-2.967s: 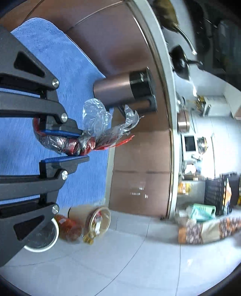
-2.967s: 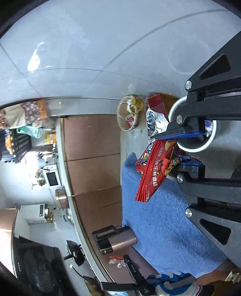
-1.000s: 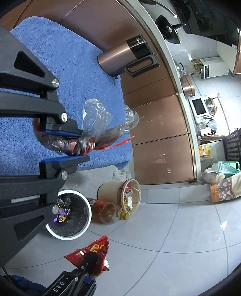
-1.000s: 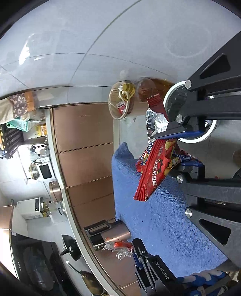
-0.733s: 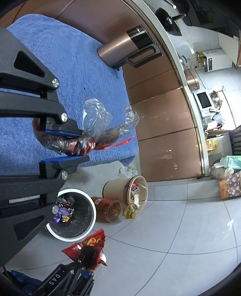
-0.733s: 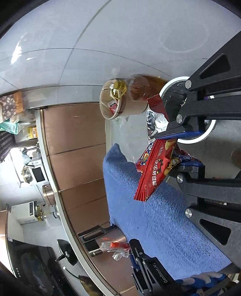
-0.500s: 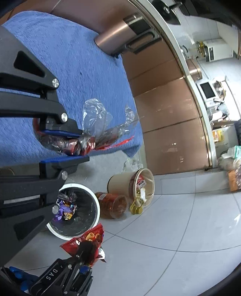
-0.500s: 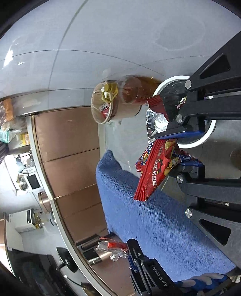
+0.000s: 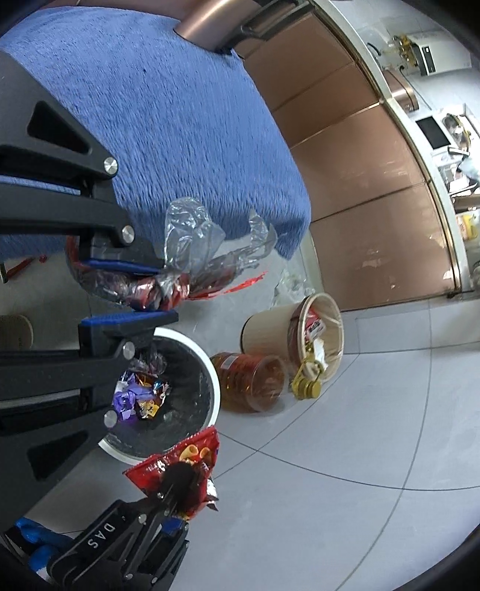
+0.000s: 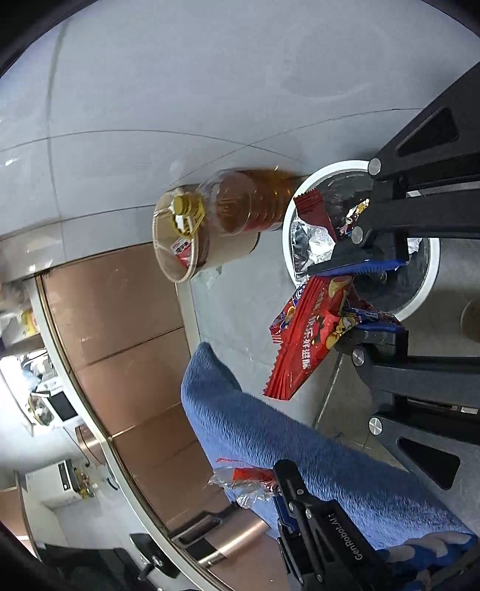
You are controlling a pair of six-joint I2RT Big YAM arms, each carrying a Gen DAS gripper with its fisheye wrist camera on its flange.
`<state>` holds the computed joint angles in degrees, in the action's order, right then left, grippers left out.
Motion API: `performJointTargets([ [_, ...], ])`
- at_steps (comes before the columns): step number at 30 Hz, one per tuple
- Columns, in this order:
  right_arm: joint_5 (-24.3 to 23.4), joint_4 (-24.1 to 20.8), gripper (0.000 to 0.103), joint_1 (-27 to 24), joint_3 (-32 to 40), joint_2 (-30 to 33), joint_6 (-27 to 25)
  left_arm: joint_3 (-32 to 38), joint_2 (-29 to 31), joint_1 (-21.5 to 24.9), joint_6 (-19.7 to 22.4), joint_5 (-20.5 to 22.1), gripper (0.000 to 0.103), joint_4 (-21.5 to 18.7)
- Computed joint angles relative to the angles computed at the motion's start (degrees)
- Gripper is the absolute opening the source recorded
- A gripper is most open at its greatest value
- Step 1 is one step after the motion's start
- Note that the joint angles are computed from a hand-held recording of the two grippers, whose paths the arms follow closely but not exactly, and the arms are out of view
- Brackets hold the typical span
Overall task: Collect trash
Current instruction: 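Carry the red-wrapped bag and red snack bag over the floor bin, then open both tools over the bin to drop the items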
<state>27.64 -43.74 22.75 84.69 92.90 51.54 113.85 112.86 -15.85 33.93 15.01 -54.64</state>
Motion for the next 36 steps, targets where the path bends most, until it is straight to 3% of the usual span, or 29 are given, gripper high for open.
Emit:
performJointTargets([
  [10,-1.8,0.7,0.021,-2.2,-2.5,0.0,1.6,2.6,3.6,-2.8,0.9,-1.4,0.020,-2.1],
  [17,-3.3,0.7,0.021,-3.8,-4.3,0.2,3.0,5.2,5.9,-4.4,0.4,0.1,0.020,-4.7],
  [20,-3.4,-0.2,0.026,-4.1,-4.4,0.5,3.4,5.5,6.1,-4.8,0.6,1.3,0.022,-5.1],
  [25,-2.8,-1.3,0.038,-4.2,-4.8,0.4,4.7,4.3,5.3,-5.1,0.3,3.3,0.043,-4.0],
  [36,-0.8,-3.4,0.048,-3.6,-3.3,0.7,4.6,3.8,4.0,-4.8,0.0,5.6,0.046,-4.3],
])
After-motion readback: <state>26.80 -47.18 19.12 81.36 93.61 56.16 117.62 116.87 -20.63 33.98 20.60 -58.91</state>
